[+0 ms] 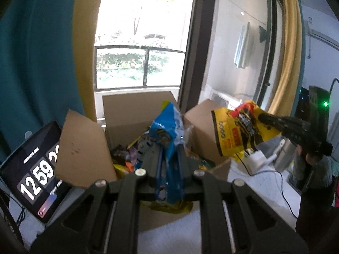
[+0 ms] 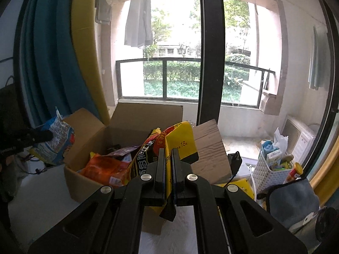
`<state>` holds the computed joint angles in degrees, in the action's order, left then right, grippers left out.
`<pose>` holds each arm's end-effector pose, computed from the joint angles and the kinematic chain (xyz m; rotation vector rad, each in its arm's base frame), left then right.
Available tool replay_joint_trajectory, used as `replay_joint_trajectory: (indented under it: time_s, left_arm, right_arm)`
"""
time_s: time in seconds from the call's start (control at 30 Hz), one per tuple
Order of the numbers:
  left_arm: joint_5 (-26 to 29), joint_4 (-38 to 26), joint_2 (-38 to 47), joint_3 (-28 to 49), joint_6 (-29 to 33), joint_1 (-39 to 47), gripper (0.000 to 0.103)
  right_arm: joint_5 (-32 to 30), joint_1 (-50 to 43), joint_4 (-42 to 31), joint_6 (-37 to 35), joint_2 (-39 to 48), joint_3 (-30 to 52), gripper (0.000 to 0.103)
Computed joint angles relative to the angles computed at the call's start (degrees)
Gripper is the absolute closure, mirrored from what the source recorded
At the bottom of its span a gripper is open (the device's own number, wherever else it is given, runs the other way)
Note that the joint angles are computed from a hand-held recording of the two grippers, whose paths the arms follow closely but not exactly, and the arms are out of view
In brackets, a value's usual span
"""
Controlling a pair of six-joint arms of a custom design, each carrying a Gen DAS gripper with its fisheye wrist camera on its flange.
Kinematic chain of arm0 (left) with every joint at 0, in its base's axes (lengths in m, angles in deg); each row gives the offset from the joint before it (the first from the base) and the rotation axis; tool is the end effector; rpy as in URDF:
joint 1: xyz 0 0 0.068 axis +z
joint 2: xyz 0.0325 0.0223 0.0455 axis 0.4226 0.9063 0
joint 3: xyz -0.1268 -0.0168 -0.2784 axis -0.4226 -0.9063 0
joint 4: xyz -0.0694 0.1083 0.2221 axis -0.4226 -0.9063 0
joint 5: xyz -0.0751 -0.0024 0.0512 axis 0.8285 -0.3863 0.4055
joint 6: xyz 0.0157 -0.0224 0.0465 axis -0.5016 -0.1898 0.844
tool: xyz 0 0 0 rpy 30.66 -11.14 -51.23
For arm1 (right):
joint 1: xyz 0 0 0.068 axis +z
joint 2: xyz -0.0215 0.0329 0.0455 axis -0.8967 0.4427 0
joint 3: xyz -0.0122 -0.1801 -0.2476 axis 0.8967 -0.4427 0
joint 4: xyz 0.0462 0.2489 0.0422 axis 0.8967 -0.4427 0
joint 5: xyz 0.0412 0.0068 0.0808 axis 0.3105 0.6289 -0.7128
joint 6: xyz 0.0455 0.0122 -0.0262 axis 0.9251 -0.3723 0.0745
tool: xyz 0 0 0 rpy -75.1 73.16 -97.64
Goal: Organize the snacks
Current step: 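Carry the yellow-black bag and blue bag over the cardboard box, then lower both bags into the cardboard box and open both tools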
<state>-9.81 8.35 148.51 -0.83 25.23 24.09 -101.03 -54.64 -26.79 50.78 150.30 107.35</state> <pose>0.2700 -0.0121 0.2221 0.1062 2.0382 -0.2679 0.3411 0.0650 0.2302 -0.5164 1.9339 0.2909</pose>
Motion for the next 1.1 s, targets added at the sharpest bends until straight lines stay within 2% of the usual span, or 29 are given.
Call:
replay_joint_trajectory:
  time_s: [0.23,0.5,0.57,0.63,0.67,0.73,0.77,0.8,1.1]
  left_arm:
    - [-0.9,2.3,10.3,7.8,-0.2,2.0,0.09]
    - [-0.8,3.0,19.9,15.6,-0.4,3.3,0.09]
    - [-1.7,2.7,22.1,17.8,-0.5,3.3,0.088]
    - [-2.0,1.9,24.1,19.8,-1.1,3.4,0.088]
    - [-2.5,0.8,24.9,21.0,-1.1,3.4,0.083]
    - [-4.1,0.8,25.4,21.4,-1.7,3.1,0.063]
    - [-4.0,1.7,25.1,20.7,-2.1,3.2,0.038]
    - [-3.6,2.2,24.8,20.3,-2.5,3.3,0.026]
    - [-1.5,2.3,18.7,14.8,-3.9,4.5,0.026]
  right_arm:
    - [2.7,0.8,0.8,0.4,6.0,4.4,0.098]
    - [5.0,2.2,-1.5,-0.8,12.0,9.9,0.095]
    - [5.1,2.6,-2.8,-1.7,13.0,11.1,0.076]
    - [4.7,2.7,-2.8,-1.4,13.5,11.5,0.064]
    - [4.4,2.7,-3.1,-1.3,13.6,11.7,0.063]
    - [4.2,2.6,-3.2,-1.3,13.6,11.8,0.062]
    - [4.2,2.6,-3.3,-1.1,13.5,11.8,0.062]
    - [4.0,2.5,-3.4,-0.9,13.5,11.8,0.062]
    - [4.0,3.4,-4.7,-1.1,10.7,9.5,0.062]
